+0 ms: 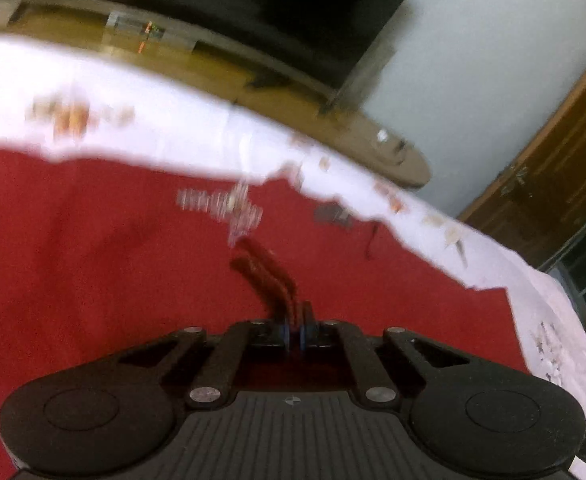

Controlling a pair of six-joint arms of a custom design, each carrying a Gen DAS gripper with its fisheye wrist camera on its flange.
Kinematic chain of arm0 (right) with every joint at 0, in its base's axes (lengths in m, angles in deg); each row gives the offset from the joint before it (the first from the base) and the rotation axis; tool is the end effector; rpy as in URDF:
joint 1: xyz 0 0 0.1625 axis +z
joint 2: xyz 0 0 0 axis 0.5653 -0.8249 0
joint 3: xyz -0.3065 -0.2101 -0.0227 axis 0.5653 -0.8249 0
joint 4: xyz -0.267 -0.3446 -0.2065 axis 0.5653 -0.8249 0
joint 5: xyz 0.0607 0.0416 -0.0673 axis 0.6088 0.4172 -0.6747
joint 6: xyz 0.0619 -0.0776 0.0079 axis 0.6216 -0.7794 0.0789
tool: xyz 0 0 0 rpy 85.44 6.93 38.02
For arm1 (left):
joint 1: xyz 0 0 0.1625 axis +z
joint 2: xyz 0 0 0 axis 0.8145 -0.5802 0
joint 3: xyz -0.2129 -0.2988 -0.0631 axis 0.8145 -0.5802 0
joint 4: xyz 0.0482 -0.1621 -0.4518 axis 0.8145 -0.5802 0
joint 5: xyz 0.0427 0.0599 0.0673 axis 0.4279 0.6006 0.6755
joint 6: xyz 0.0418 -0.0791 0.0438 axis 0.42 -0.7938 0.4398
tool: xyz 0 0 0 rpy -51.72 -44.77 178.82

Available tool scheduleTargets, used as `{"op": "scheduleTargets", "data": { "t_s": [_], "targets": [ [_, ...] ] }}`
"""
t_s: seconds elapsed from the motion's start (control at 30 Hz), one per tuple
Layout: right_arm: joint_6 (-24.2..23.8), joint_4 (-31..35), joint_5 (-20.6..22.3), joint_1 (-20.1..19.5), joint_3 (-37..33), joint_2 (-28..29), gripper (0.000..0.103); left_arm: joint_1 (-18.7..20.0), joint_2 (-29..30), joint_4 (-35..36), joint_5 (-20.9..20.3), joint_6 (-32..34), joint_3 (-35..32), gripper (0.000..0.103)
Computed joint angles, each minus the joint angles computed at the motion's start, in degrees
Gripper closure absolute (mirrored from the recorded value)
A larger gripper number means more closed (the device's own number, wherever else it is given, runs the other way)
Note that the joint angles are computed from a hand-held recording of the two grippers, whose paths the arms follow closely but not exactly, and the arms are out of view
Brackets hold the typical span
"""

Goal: Fold small clothes

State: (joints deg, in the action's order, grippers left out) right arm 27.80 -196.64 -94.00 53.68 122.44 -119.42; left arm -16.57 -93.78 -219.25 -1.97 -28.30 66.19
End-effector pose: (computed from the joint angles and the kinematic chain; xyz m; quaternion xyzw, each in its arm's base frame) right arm 0.1032 -0.3814 0.2972 0.1472 -0.8679 0.4345 0.1906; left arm -0.2301 -0.4474 0.1651 0.0113 0.8854 -0.4353 0.1626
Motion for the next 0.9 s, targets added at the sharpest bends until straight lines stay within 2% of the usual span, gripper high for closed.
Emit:
{"op": "scheduleTargets", "data": {
  "t_s": [0.1,0.23,0.3,0.4,0.53,0.6,0.7,0.77,0.83,0.9],
  "targets": [
    [0.27,-1.25,0.38,-1.05,-0.61,1.46,0.056,-1.68,-3.28,0.42,1.71,2.46,0.95,0.099],
    [-0.92,-1.70,-1.35,-0.48,-3.33,6.51,0.058,-2.71,-8.98,4.51,2.30,1.57,3.12,0.099],
    [-1.75,-2.52,-3.30,0.36,-5.34,10.49,0.061,-2.28,-10.48,5.54,2.60,0.24,3.88,0.099],
    [-0.12,-4.48,-7.96,1.74,-8.09,15.50,0.063,-1.96,-13.19,6.84,3.25,-1.54,5.84,0.099],
    [0.23,-4.64,-10.69,1.72,-9.06,17.35,0.069,-0.30,-15.69,14.71,3.28,-6.45,7.29,0.099],
    [-1.83,-6.44,-10.15,1.34,-8.61,17.90,0.069,0.53,-16.19,14.75,2.77,-7.76,8.19,0.099],
    [-3.63,-6.36,-10.49,1.58,-8.46,17.83,0.068,0.72,-15.53,12.22,3.07,-6.40,8.95,0.099],
    [-3.34,-3.67,-8.70,1.11,-7.94,15.33,0.064,0.95,-15.09,11.42,3.03,-5.40,8.81,0.099],
    [-3.28,-1.57,-0.15,-1.05,-5.71,9.82,0.055,1.14,-15.08,10.54,2.68,-4.66,8.96,0.099],
    [-3.55,-1.11,3.85,-2.00,-5.03,7.67,0.052,1.15,-15.20,10.12,2.50,-4.38,9.06,0.099]
  ]
}}
